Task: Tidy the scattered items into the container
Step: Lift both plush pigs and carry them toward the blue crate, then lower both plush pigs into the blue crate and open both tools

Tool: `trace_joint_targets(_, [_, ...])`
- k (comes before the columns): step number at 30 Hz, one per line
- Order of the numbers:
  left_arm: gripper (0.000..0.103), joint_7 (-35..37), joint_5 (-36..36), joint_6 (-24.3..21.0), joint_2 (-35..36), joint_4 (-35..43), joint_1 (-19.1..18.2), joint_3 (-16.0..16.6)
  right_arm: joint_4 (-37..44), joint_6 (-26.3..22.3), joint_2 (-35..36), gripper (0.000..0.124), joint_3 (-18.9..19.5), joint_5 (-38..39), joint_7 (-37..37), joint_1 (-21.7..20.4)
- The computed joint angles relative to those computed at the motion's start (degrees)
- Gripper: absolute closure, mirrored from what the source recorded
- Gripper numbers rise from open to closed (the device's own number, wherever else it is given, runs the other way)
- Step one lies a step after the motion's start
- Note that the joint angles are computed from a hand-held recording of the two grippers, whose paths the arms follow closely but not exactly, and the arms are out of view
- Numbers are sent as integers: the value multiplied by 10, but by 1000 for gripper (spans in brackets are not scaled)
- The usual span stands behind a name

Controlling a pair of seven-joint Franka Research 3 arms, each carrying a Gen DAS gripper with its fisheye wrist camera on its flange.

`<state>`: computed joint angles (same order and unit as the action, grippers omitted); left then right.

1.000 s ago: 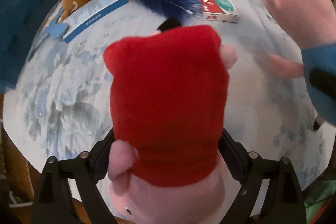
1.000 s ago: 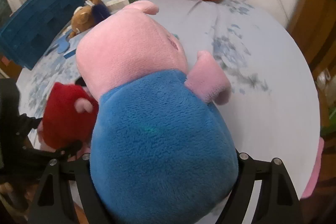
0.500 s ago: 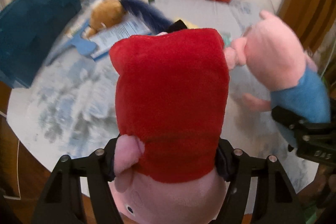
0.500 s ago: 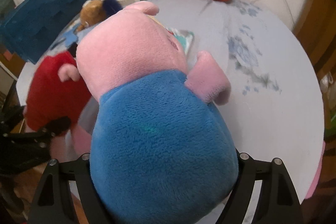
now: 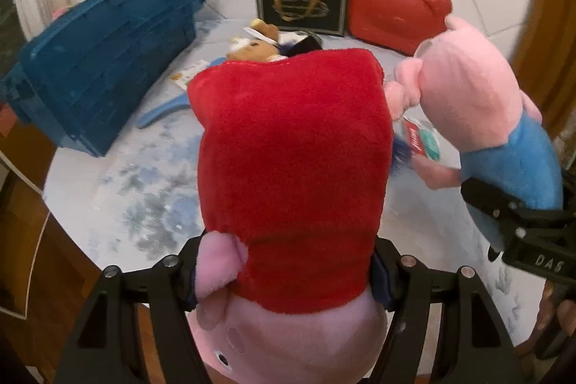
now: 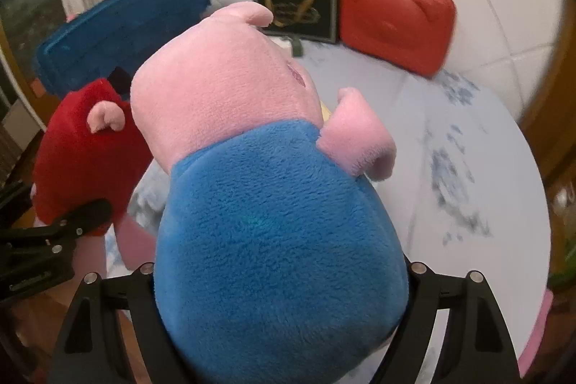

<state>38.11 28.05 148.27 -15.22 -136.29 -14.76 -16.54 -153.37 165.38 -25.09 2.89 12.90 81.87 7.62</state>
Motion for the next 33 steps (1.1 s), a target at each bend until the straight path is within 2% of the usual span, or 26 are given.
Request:
trace_joint_targets(4, [34,-21,18,-5,-22,-5,19,7,48,13,43,41,-9,16,-30,33])
trace_joint_targets(7, [34,-10,18,-3,-45,-17,33,22,91,12,76,41,11,8,-22,37])
trace_joint_targets(10, [34,21,22,18,-71,-34,57,45,129,14,105,41,37,-15,7,39])
trace_joint_targets(13, [34,71,9,34,-90,-41,75,72,172,26,138,41,71,-64,75,32])
trace_joint_targets(14, [34,109,-4,46,-100,-45,77,94,188,29,151,41,77,-83,98,30])
trace_joint_targets(18, [34,238,-48,72,-115,-32,93,150,258,34,192,41,121,-217,260,11])
trace_joint_targets(21, [34,319,-69,70,-109,4,112,175,331,11,233,41,131,-306,362,20])
trace_joint_targets(23, [34,375,-101,68,-94,36,113,198,377,-6,259,41,125,-332,391,38])
trace_joint_targets(24, [34,404,-120,63,-82,60,113,211,405,-16,276,41,121,-333,393,49])
trace_joint_targets(27, [34,444,-149,51,-40,130,138,222,512,-52,342,41,111,-324,373,80])
trace_joint_targets(33, [33,496,-222,13,41,250,186,232,756,-116,491,41,91,-295,298,133])
